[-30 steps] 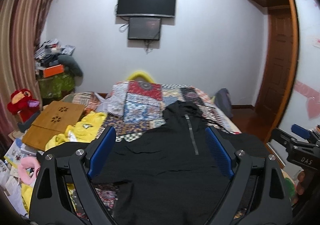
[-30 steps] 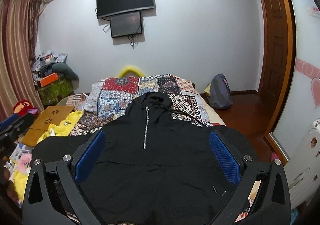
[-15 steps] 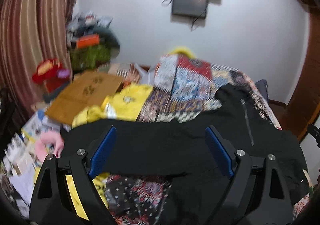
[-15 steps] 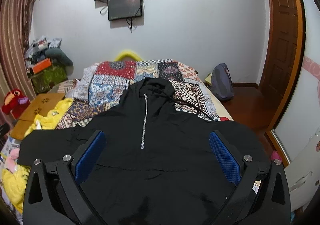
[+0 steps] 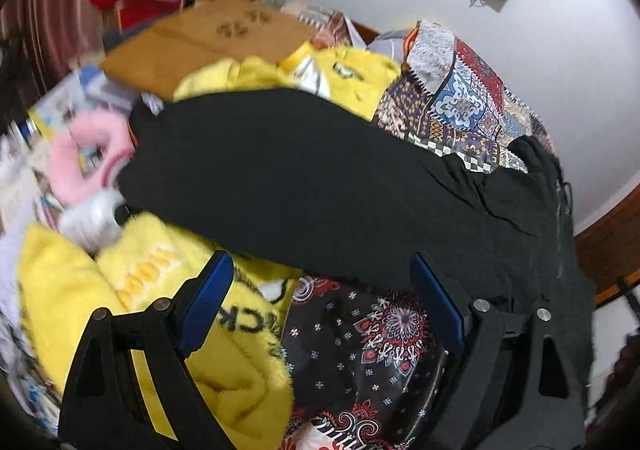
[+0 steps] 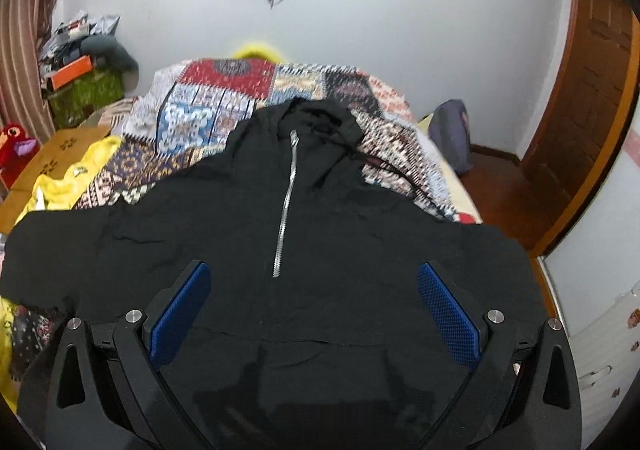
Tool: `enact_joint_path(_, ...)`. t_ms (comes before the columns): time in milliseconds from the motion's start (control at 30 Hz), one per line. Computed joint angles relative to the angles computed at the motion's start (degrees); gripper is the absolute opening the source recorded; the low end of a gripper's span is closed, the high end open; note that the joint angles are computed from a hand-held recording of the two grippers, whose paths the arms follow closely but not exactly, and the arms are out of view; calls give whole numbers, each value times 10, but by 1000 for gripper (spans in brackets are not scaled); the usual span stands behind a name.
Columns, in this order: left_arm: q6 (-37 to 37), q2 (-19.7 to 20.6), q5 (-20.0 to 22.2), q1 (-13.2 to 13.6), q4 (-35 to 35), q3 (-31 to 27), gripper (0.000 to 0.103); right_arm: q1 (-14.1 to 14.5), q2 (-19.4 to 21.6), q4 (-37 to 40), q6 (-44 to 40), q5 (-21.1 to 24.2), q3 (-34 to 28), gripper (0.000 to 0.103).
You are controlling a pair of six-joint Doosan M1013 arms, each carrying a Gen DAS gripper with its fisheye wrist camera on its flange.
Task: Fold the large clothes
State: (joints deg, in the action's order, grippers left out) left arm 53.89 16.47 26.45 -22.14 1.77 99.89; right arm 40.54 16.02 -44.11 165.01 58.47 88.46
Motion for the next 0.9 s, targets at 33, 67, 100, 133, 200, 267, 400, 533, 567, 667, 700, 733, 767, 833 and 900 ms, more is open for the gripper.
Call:
enact_joint_path(33, 30, 2, -4, 8, -44, 3, 90, -3, 1, 9, -5, -8, 0, 102)
enact_joint_path(67, 65, 5, -3, 18, -95, 5, 90, -6, 1, 18, -9, -15, 2, 102)
enact_joint_path(100, 106, 8, -1, 28, -152, 7, 90, -7, 1, 26, -13, -21, 3, 102)
enact_joint_path(133, 130, 11, 0, 34, -187, 7, 88, -9, 1, 33, -16, -26, 4, 102)
enact_joint_path(200, 158, 16, 1, 45, -233, 9, 87, -12, 2, 44, -23, -31, 5, 102)
enact_joint_path(267, 180, 23, -3, 55, -268, 9, 86, -15, 2, 57, -30, -36, 5, 102)
enact_joint_path(400, 179, 35, -21, 69, -290, 7, 86, -19, 1, 74, -37, -41, 6, 102)
enact_joint_path(533, 166, 53, -30, 83, -302, -2, 82, -21, 2, 76, -34, -39, 4, 102)
enact_joint_path(567, 164, 57, -32, 86, -309, -4, 81, -21, 2, 77, -34, -38, 4, 102)
enact_joint_path(667, 164, 63, -41, 93, -320, -7, 80, -20, 1, 75, -31, -33, 2, 102)
enact_joint_path(700, 143, 63, -43, 93, -302, -8, 78, -19, 1, 74, -30, -30, 1, 102)
enact_joint_path(733, 131, 62, -45, 93, -293, -9, 74, -19, 1, 74, -30, -28, 0, 102)
enact_joint_path(767, 105, 60, -47, 91, -271, -9, 72, -18, 1, 73, -31, -25, 0, 102)
enact_joint_path(833, 38, 56, -47, 86, -201, -11, 57, -17, -2, 71, -33, -21, -1, 102)
enact_joint_path(900, -38, 50, -48, 77, -104, -14, 46, -15, -4, 68, -36, -17, -1, 102)
